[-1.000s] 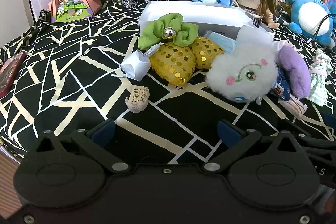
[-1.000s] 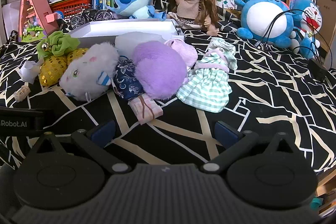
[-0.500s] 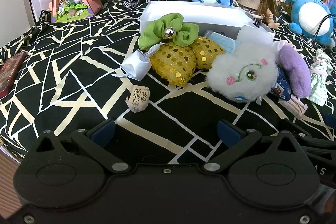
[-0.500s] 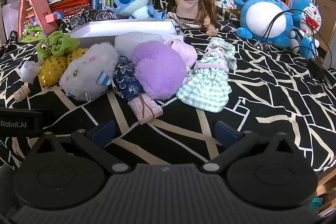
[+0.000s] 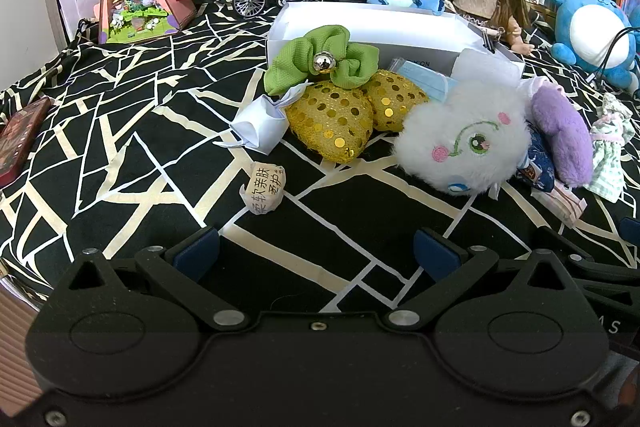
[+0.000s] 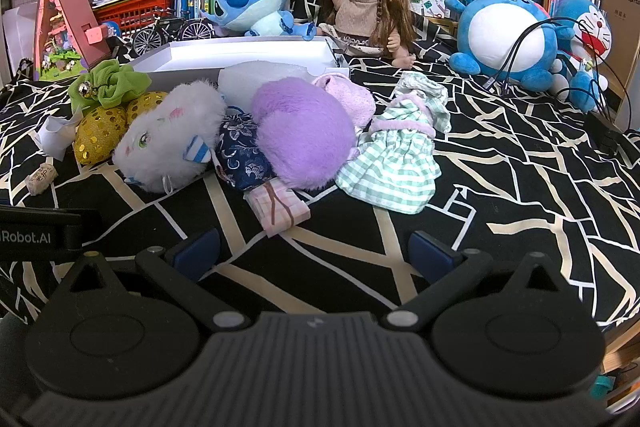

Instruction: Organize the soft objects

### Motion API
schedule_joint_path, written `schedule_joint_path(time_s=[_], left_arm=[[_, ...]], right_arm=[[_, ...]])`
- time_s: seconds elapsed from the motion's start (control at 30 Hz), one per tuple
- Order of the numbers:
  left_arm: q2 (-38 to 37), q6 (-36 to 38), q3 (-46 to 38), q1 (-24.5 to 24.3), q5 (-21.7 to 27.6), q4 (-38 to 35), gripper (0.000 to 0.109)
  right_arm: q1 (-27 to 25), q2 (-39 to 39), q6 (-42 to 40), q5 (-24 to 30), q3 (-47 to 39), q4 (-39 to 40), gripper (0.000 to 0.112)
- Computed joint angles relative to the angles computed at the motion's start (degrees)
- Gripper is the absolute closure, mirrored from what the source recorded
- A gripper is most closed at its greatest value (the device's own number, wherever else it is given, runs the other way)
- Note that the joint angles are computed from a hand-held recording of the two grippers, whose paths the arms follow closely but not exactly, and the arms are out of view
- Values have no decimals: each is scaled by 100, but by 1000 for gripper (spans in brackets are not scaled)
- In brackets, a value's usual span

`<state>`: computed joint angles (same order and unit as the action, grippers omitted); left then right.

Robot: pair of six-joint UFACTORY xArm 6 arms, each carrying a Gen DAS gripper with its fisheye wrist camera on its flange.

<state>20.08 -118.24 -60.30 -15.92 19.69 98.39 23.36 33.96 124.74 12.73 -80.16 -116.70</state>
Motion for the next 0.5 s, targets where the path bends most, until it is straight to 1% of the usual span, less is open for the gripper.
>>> schedule_joint_path(time_s=[0.13,0.17,0.3,0.4,0.5], left_arm=[[-107,-107,145,95,-24,162,6],[-108,-50,132,79,-27,103,6],[-112,-192,137,96,-39,300,6],[-18,-574,68,76,17,761,6],[14,-1023,56,77,56,1272,6]], right_arm=[[1,0,64,3,-1,-66,9],[0,1,111,1,-4,-116,9],[36,28,211,12,-46,-186,9],[18,53,895,57,-62,-902,9],[43,-3,1207,125,16,-1200,9]])
